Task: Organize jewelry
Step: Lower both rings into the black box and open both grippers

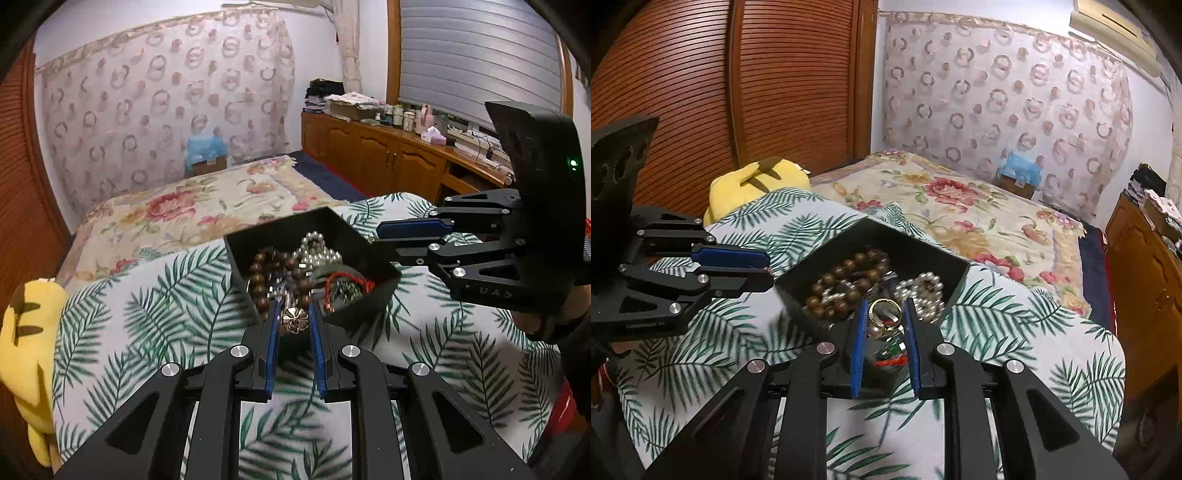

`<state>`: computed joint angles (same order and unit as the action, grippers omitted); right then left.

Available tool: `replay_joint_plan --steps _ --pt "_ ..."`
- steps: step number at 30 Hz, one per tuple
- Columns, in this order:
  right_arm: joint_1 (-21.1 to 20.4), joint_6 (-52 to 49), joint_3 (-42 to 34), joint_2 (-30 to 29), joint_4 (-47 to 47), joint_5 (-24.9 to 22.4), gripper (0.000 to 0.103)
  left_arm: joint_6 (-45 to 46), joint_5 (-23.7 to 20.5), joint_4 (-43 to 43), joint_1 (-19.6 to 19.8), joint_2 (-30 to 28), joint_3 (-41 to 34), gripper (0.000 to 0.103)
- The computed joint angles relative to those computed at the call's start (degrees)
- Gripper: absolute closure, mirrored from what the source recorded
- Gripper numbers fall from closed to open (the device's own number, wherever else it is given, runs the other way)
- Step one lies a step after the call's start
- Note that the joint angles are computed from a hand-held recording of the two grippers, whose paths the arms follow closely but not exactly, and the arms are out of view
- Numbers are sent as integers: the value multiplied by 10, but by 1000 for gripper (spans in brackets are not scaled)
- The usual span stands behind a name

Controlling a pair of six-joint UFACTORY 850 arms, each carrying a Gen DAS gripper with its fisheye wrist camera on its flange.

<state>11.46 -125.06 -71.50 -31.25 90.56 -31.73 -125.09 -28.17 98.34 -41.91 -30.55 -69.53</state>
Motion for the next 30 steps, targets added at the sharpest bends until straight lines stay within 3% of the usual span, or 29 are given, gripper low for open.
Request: replay_joint_plan --steps 11,15,20,22,23,24,26,29,30 --pt "2 47 -55 -48 -30 -6 81 58 21 -32 22 -30 -49 88" --pt "-4 37 -53 -50 -11 -20 68 77 27 -48 27 -40 -62 88" --pt "-7 39 -51 -45 -12 -29 67 86 23 -63 31 -58 -85 88" --pt "-7 32 -45 -38 0 -21 67 77 23 -66 31 -61 -88 76" --pt "-7 27 -41 -33 7 -17 67 72 18 -67 30 -61 -88 56" --pt "-8 19 -33 -26 19 -12 67 60 5 -62 27 -59 -84 43" --pt "-9 4 -18 -14 40 -6 61 33 -6 -47 23 -52 -74 41" --pt "-12 -37 16 8 102 6 50 1 -37 -48 13 -40 -55 19" --pt "-14 -54 35 20 133 3 43 -14 -52 -44 7 -33 -45 17"
